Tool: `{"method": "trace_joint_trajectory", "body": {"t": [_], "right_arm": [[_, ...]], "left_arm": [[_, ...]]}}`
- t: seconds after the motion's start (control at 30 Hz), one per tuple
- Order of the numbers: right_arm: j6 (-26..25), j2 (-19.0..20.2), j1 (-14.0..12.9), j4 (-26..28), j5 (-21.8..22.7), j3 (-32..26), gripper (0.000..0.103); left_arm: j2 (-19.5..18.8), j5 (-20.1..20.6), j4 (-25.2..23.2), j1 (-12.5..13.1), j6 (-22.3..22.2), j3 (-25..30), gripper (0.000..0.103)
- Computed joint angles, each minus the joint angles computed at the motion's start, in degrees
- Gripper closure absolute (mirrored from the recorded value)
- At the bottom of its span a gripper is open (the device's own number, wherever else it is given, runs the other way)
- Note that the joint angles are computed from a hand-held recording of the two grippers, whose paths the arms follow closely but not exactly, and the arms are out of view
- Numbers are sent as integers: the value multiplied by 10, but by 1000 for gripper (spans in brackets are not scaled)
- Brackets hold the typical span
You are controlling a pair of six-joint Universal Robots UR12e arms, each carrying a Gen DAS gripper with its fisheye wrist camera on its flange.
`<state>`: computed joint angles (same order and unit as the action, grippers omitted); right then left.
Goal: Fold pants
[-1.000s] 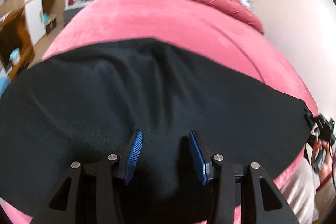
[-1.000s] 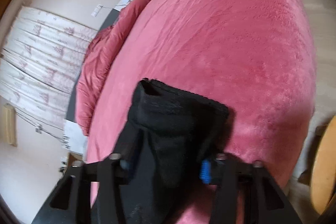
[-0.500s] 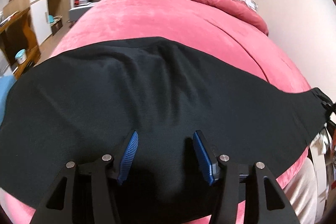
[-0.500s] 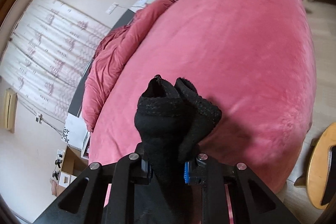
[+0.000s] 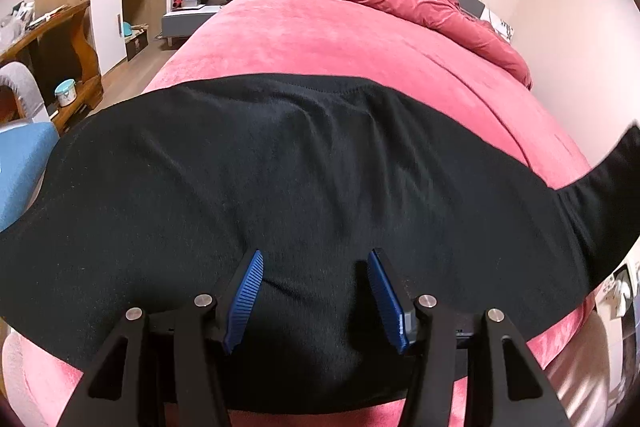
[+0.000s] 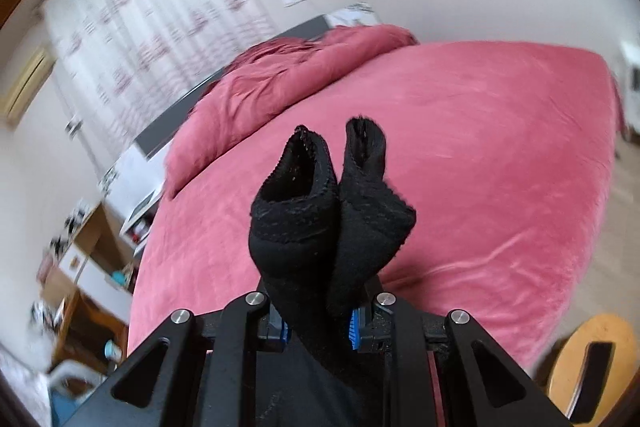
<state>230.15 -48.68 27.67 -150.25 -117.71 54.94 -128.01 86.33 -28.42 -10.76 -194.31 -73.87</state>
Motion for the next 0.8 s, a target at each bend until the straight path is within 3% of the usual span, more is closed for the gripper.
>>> {"method": "trace_joint_trajectory", "body": {"t": [0.27,0.43,0.8], "right_arm": [[-78,69,25,42,58,-114,82],[-114,101,35,68,97,-153,82],[-173,183,52,176,164,-267,82]], "left_arm": [[16,-19,24,-1,-12,-29,46],[25,-25,42,1,-12,-45,46],[34,-43,72,8,-11,-66,46]]}}
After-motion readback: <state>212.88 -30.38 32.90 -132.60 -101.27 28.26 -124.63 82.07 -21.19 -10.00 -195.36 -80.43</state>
